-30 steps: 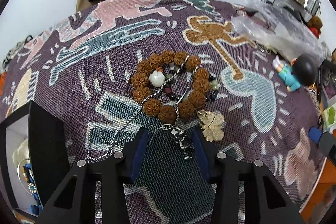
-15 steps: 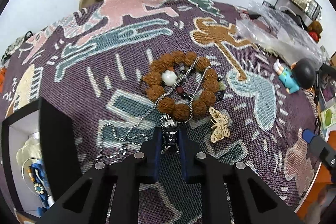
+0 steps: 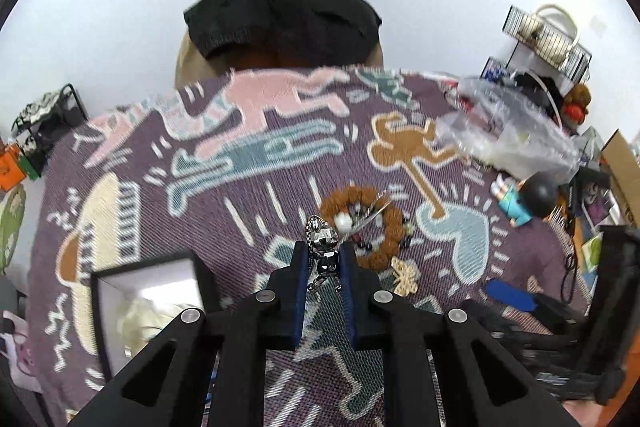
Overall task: Organize jewelry
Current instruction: 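Lift the silver pendant with the left tool while the right tool grasps the gold butterfly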
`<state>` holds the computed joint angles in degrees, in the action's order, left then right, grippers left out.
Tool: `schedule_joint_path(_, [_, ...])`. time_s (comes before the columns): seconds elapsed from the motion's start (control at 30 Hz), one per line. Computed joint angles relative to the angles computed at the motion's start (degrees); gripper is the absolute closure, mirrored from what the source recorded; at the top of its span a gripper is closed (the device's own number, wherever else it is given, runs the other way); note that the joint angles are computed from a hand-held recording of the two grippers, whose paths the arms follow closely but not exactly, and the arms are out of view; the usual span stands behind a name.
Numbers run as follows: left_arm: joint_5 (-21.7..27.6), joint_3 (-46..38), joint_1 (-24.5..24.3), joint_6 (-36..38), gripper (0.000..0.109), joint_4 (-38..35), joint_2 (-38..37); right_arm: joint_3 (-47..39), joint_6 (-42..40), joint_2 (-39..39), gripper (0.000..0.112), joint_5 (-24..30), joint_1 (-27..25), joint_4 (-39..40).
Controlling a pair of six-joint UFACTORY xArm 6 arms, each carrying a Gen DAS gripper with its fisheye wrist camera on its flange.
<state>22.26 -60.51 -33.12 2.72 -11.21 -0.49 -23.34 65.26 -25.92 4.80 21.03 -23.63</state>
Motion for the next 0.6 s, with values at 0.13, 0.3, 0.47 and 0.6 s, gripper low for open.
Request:
schedule_joint_path(0.13, [0.04, -0.19, 0.7, 1.03, 0.093, -1.19, -2.5, -3.6, -3.3, 3.85, 0.046, 1.91, 0.97, 2.18])
schedule_joint_path(0.3, [0.15, -0.95, 1.59, 1.18, 0.093, -1.19, -5.08, -8.26, -8.55, 8.9, 0.054, 4.99, 2.02, 5.85])
schedule_joint_path(0.47, [0.54, -1.72, 2.09, 1.39, 0.093, -1.17, -7.61, -12.6, -9.48, 12.87, 0.057, 9.16, 2.67, 4.55])
schedule_joint_path(0.6, [0.77, -2.6, 2.72, 2.21, 0.093, -2.03, -9.31, -15.13, -10.28, 15.18, 0.062, 11.76, 2.86, 3.69])
